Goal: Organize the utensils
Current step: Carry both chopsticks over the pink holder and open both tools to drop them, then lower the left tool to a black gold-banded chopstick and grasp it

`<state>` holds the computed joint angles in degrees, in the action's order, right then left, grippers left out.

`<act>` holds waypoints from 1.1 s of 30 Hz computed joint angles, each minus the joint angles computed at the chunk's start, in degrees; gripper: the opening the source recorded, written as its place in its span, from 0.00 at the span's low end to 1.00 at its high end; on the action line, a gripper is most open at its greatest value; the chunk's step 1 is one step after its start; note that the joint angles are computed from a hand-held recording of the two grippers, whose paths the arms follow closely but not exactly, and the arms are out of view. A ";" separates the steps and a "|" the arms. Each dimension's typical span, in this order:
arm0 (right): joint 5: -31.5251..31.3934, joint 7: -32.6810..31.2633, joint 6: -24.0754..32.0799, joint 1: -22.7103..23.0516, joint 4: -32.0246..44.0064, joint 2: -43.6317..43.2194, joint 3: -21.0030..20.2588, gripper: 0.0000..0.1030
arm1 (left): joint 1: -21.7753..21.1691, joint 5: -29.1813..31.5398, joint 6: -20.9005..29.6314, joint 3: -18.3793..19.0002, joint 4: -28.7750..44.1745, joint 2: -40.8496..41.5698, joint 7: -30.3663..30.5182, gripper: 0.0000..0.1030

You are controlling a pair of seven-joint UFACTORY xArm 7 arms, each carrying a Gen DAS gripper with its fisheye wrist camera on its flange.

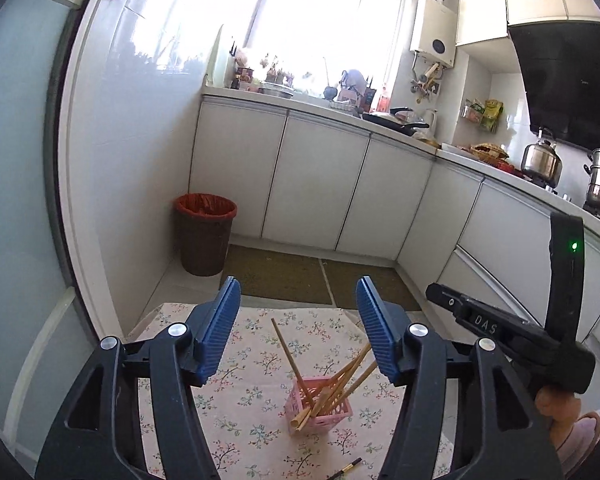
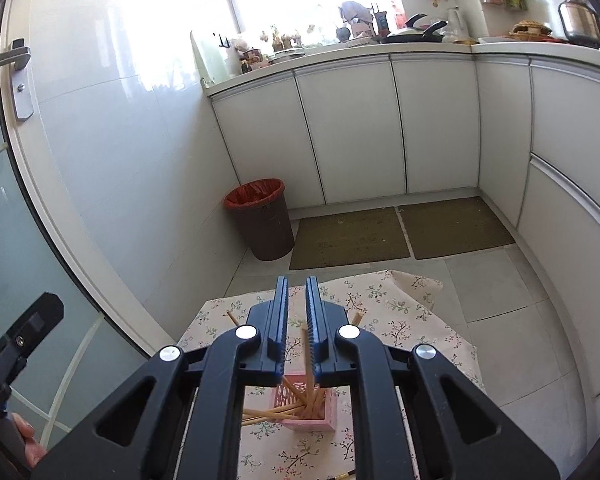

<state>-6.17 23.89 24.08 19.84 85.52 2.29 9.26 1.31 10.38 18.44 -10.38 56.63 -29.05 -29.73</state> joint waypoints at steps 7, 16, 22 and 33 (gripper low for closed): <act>-5.26 2.59 -0.17 -1.18 -5.49 -7.32 0.28 0.15 | -0.66 0.26 2.74 -0.88 0.94 -1.68 0.02 0.63; -8.23 7.58 1.44 -6.34 -17.87 -19.25 3.29 0.56 | -3.35 2.87 8.12 -4.16 1.20 -2.49 2.09 0.75; -6.72 10.78 1.27 -8.97 -25.46 -25.34 4.38 0.82 | -5.32 3.24 10.27 -4.66 0.13 -2.76 2.89 0.86; -13.28 17.26 0.80 -16.54 -39.61 -35.70 9.15 0.92 | -11.30 0.11 14.64 -2.94 -1.22 0.72 7.55 0.93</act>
<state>-19.45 41.15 24.88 3.31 45.91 -33.41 18.41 -9.99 10.49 33.07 -13.33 55.41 -28.33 -22.17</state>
